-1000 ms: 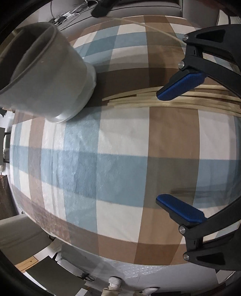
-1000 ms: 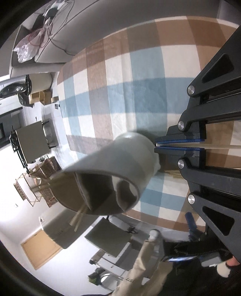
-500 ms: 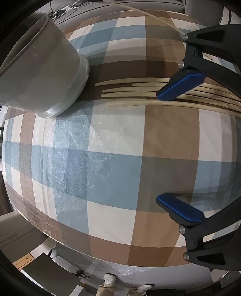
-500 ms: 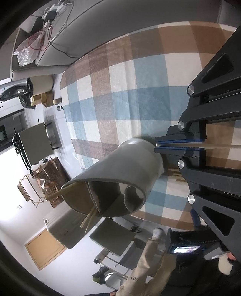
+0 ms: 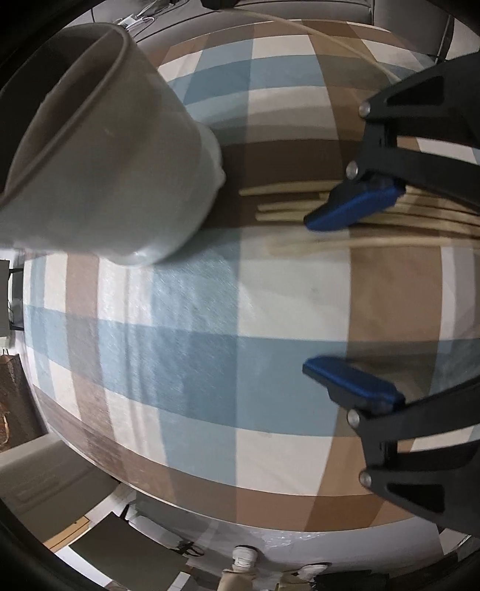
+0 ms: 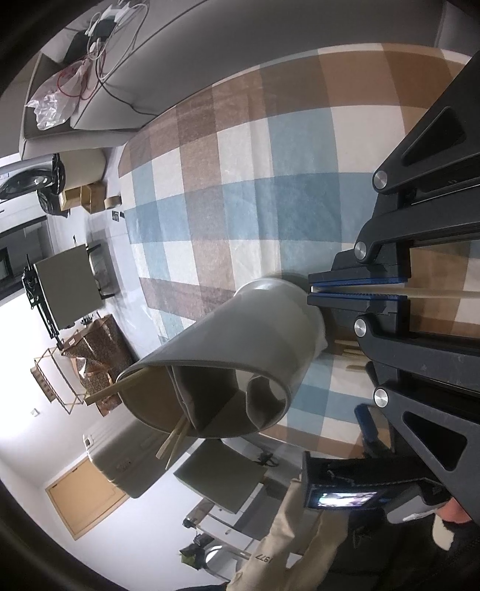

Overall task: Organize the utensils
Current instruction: 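Close the left gripper on a wooden stick while the right gripper holds its stick, then carry both held sticks up over the white holder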

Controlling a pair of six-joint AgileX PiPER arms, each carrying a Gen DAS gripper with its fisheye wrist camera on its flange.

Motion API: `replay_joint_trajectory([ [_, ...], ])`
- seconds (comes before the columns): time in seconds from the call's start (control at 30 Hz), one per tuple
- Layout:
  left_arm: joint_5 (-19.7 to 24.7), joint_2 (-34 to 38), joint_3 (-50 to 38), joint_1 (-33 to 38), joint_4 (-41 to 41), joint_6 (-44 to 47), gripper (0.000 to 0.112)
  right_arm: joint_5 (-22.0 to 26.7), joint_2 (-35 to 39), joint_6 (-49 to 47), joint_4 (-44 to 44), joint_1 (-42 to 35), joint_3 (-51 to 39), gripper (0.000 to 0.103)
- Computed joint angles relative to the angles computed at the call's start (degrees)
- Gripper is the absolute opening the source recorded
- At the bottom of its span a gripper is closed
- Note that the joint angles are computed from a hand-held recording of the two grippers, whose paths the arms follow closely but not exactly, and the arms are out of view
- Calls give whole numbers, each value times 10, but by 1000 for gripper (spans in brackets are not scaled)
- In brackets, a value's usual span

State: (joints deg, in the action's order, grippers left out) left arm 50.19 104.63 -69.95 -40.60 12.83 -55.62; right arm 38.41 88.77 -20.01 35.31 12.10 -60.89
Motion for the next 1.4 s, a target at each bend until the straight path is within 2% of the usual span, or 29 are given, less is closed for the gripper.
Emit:
replay_joint_trajectory([
  [0.07, 3, 7, -14, -4, 5, -1, 45, 0, 1, -1, 0, 0, -1, 3],
  [0.13, -2, 8, -15, -9, 10, -1, 20, 0, 1, 1, -2, -1, -1, 3],
  [0.17, -2, 7, -17, -12, 10, 2, 14, 1, 1, 1, -1, -1, -2, 3],
  [0.2, -4, 11, -21, -13, 9, 6, 4, 1, 1, 0, -1, -2, -3, 3],
  [0.23, -2, 11, -23, -19, 9, 4, 1, 2, 1, 1, -2, -2, -4, 3],
  [0.3, -1, 13, -27, -26, 9, 1, 1, 1, 0, 1, -3, 0, -3, 3],
  [0.4, -39, -15, 6, -21, 8, -14, 1, 0, -4, -5, -1, 1, -1, 3],
  [0.5, -80, -73, 47, -18, 43, -60, 1, -3, -15, -14, 7, 2, 5, 3],
  [0.67, -103, -188, 108, -32, 130, -151, 0, -24, -56, -29, 20, 17, 29, 3],
  [0.77, -69, -213, 88, -91, 194, -229, 0, -42, -85, -24, 12, 35, 47, 3],
  [0.83, -78, -234, 106, -77, 210, -234, 0, -57, -102, -8, -2, 49, 57, 3],
  [0.93, -61, -239, 92, -97, 256, -271, 0, -76, -127, 25, -24, 65, 65, 3],
  [1.03, -65, -251, 95, -109, 308, -314, 0, -90, -149, 60, -53, 82, 61, 2],
  [1.23, -73, -276, 104, -85, 370, -342, 0, -112, -181, 131, -124, 122, 49, 2],
  [1.4, -81, -274, 66, -55, 384, -330, 0, -98, -189, 178, -168, 136, 20, 2],
])
